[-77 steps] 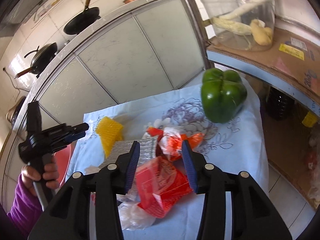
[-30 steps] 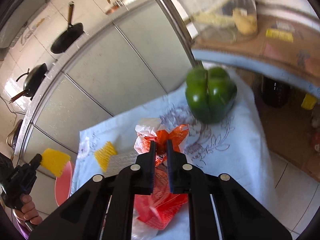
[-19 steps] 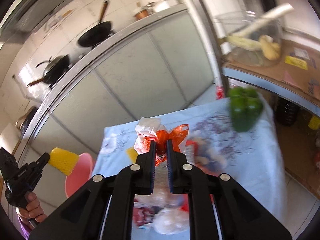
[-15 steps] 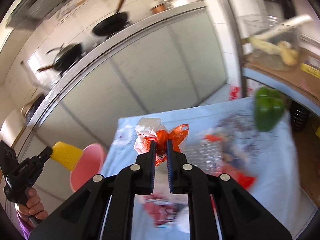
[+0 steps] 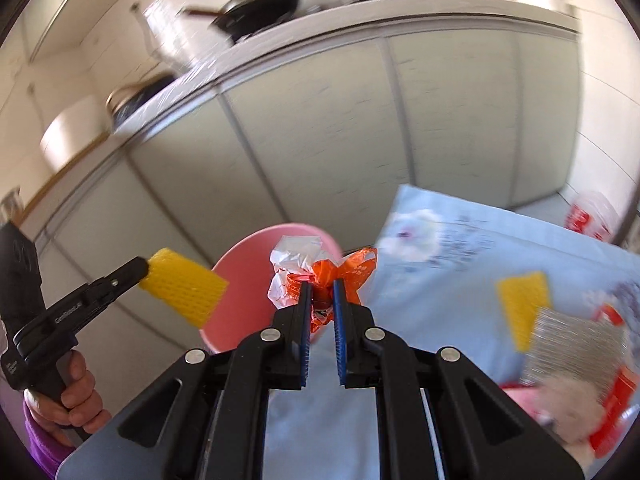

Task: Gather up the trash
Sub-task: 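Carry the sponge and bag over the pink bin and open both tools, then move both open tools back to the trash pile on the table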

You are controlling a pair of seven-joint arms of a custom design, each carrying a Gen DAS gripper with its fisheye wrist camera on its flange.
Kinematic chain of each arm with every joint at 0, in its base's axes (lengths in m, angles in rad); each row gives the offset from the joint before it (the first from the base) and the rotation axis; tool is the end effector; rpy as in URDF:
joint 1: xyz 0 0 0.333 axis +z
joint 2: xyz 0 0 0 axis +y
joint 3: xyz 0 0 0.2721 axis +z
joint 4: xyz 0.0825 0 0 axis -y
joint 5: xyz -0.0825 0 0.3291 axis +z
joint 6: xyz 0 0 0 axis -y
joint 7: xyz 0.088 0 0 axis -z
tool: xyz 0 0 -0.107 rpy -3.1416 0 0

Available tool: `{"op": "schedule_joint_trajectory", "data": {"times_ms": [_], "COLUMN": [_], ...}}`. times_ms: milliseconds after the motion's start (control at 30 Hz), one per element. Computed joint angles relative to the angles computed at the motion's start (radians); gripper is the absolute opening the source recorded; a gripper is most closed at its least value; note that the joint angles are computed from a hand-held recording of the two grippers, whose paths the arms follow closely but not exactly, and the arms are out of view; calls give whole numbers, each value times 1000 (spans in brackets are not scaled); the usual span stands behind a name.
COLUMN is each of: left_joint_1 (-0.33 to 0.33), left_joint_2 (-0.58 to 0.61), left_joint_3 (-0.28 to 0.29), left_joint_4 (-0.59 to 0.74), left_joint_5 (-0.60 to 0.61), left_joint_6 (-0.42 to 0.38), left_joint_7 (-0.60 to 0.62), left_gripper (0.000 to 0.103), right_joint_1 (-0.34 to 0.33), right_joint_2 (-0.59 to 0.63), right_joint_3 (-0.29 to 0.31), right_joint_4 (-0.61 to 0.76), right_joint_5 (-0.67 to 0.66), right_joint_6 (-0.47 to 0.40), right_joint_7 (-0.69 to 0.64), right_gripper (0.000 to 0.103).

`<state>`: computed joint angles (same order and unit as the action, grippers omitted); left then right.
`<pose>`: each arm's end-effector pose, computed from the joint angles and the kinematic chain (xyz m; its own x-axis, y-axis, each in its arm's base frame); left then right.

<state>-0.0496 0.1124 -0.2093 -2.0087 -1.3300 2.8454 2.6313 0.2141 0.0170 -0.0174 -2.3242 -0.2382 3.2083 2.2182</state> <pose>0.5471 -0.0885 0.4363 -0.3055 -0.8690 0.3892 -0.6676 -0.0959 -0.7383 0.5030 0.1231 0.4296 -0.0633 -0.9479 -0.3123 -0.6658 0.2732 -0.6943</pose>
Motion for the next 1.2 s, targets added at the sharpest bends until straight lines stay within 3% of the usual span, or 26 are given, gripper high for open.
{"op": "schedule_joint_trajectory", "data": {"times_ms": [267,367,467,667,800,933,1033,1167,1200], "left_joint_1": [5,11,20,32,97,141,130,90,80], "left_joint_2": [55,76,101,144,139,113,86,45,34], "left_joint_3": [-19,-39,-52,-68,-137,-194,-190,-158,-152], "left_joint_4": [-6,-7,-1,7,6,-6,-16,-34,-41], "left_joint_5": [60,94,170,343,322,244,196,146,129], "left_joint_6": [109,144,160,205,207,211,200,169,160], "left_joint_7": [-12,-31,-97,-270,-253,-169,-120,-69,-53], "left_gripper": [2,2,3,9,17,18,18,18,20], "right_joint_1": [47,85,78,46,48,68,92,176,214], "right_joint_2": [173,231,267,288,268,229,183,97,69], "right_joint_3": [43,22,44,95,95,77,52,-55,-109], "right_joint_4": [213,277,315,344,321,275,216,97,61], "right_joint_5": [174,209,294,451,501,516,500,352,256], "right_joint_6": [-141,-177,-207,-222,-194,-154,-117,-61,-51], "right_joint_7": [-242,-274,-344,-486,-539,-554,-539,-400,-311], "right_gripper": [11,11,11,12,20,21,21,21,21]}}
